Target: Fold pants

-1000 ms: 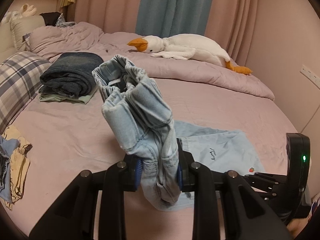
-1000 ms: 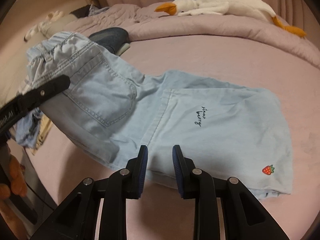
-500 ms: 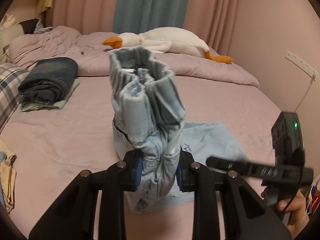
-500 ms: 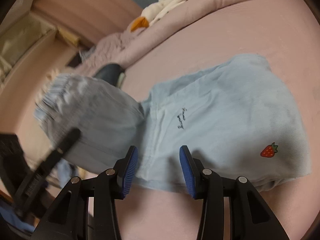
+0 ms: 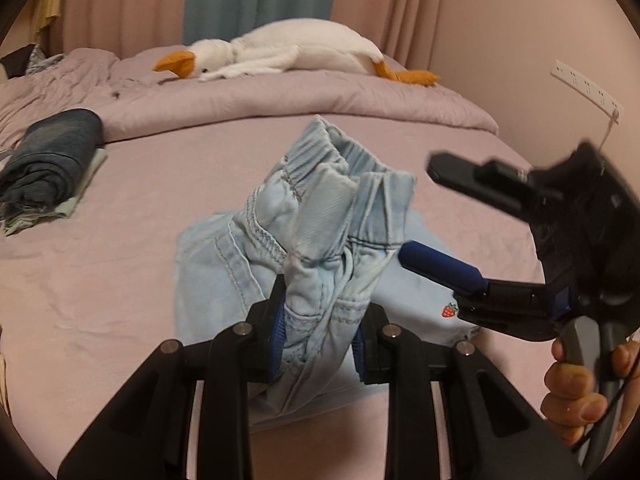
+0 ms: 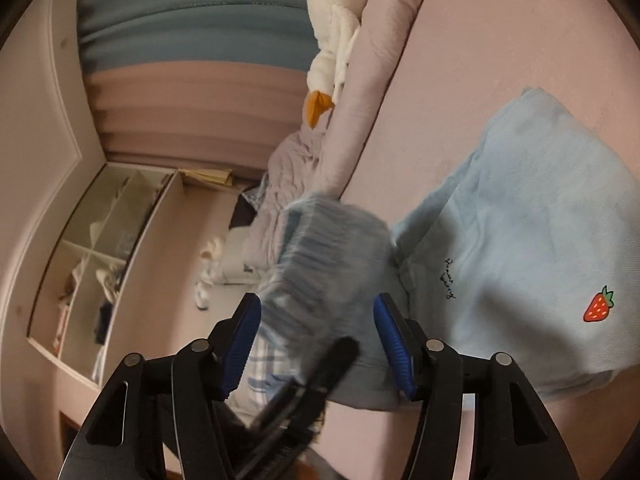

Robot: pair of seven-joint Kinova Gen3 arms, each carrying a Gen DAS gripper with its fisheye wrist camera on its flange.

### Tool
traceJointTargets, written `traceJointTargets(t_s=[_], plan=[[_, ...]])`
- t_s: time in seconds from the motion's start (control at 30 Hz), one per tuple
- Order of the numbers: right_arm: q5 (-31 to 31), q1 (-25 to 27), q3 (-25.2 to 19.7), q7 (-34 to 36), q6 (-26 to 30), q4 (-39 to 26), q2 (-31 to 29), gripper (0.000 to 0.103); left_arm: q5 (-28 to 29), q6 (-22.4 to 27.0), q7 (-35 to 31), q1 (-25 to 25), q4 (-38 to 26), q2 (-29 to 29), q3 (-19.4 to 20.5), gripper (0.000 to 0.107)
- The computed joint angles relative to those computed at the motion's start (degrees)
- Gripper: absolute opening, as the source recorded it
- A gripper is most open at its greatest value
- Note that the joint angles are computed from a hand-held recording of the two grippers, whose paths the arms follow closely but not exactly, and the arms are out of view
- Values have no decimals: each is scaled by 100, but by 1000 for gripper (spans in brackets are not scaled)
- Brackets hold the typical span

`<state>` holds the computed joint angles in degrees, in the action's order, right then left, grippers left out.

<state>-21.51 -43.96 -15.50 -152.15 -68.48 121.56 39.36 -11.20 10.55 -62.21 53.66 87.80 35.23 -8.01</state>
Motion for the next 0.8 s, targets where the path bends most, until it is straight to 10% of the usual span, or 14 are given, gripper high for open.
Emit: traceJointTargets(t_s=[0.2,0.3,0.6,0.8], plan=[[211,258,-10,-24,869,-123,-241,67,-12,517,-443,-553,-428,252,848,35],[8,222,60,124,1514,-155,-461,69,414,180,-998,-967,-214,211,1405,71],[-691,-107,626,879,3472,-567,-800,75,547,-207,-1101,-731,481,-112,970,77],[-1693,-1174,1968,2273,4870,-1043,-891,44,893,-651,-782,-896,1462,-560,681,77]])
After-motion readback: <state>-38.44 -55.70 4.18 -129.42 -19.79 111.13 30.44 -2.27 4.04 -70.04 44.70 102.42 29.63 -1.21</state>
